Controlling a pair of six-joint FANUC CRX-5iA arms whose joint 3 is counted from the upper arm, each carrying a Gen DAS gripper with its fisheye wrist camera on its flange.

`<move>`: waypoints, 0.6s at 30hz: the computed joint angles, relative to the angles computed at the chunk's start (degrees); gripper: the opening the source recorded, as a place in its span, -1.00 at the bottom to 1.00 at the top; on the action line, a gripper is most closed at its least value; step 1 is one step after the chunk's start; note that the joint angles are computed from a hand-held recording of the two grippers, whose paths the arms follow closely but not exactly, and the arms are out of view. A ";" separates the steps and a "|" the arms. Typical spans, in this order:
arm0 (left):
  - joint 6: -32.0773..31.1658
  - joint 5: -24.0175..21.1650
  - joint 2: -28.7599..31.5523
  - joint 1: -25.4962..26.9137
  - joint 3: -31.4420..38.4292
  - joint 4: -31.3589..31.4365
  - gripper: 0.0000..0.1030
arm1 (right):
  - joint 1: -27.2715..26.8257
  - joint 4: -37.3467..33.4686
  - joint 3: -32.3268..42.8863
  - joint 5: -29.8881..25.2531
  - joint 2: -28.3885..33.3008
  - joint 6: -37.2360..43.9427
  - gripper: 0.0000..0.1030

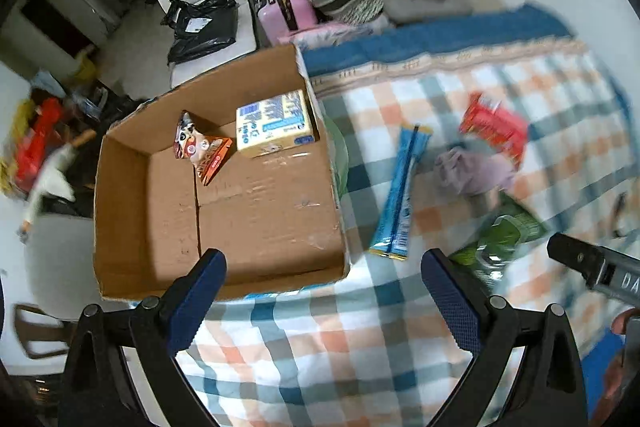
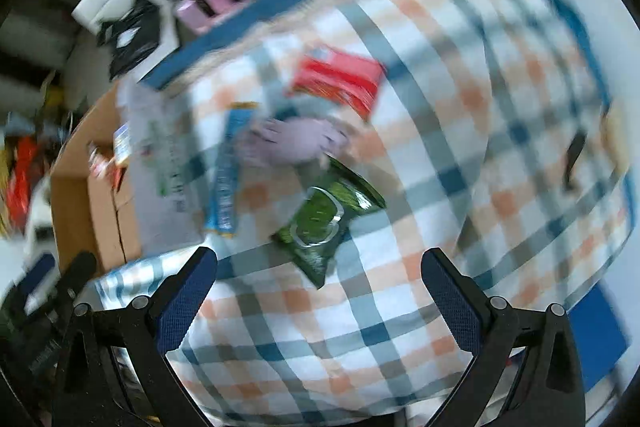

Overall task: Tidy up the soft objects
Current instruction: 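Grasp the lilac cloth with the left tool while the right grasps the green snack bag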

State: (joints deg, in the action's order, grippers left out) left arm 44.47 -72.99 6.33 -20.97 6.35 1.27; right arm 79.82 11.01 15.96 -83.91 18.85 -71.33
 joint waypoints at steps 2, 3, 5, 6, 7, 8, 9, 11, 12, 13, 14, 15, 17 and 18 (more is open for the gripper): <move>2.70 2.59 -0.02 -2.69 -1.10 -4.32 0.94 | 0.71 2.40 -9.15 9.43 -2.90 -6.71 1.00; 3.96 3.71 -0.07 -3.61 -1.65 -6.05 0.94 | 0.73 3.92 -13.77 14.87 -4.02 -10.49 0.99; 6.33 4.40 0.66 -5.14 -1.22 -8.93 0.94 | 0.32 5.89 -18.50 21.43 -4.53 -14.35 0.98; 7.13 4.49 0.89 -5.68 -1.01 -9.85 0.94 | 0.03 8.27 -21.75 25.93 -4.68 -17.93 0.96; 7.84 4.50 1.19 -6.24 -0.76 -10.58 0.94 | -0.46 9.07 -23.24 28.56 -4.60 -18.60 0.95; 8.42 4.31 1.44 -6.73 -0.37 -11.21 0.94 | -1.24 8.69 -24.15 30.86 -4.29 -17.80 0.90; 9.09 4.26 1.70 -7.37 -0.03 -12.08 0.94 | -1.65 8.70 -24.77 32.39 -4.05 -17.65 0.73; 9.60 3.70 2.11 -8.32 0.68 -12.47 0.94 | -2.77 5.26 -24.54 34.51 -3.50 -12.85 0.39; 9.64 3.18 2.40 -8.71 1.29 -12.40 0.94 | -2.74 3.57 -24.10 34.07 -3.36 -10.93 0.13; 9.49 2.62 2.58 -9.04 1.72 -11.86 0.94 | -2.19 4.58 -24.99 34.51 -3.78 -12.02 0.02; 9.32 2.01 2.93 -9.35 2.32 -11.19 0.94 | -1.31 5.93 -26.38 35.32 -4.58 -14.00 -0.01; 9.46 0.99 3.45 -9.89 3.53 -10.96 0.94 | -0.30 6.50 -27.75 35.92 -5.76 -15.16 -0.05; 9.41 -1.02 4.56 -10.82 4.88 -9.67 0.94 | 1.36 6.32 -28.78 34.51 -7.40 -15.83 -0.08; 9.45 -2.65 5.65 -11.36 5.76 -8.44 0.94 | 2.71 5.58 -29.13 32.65 -8.61 -16.17 -0.09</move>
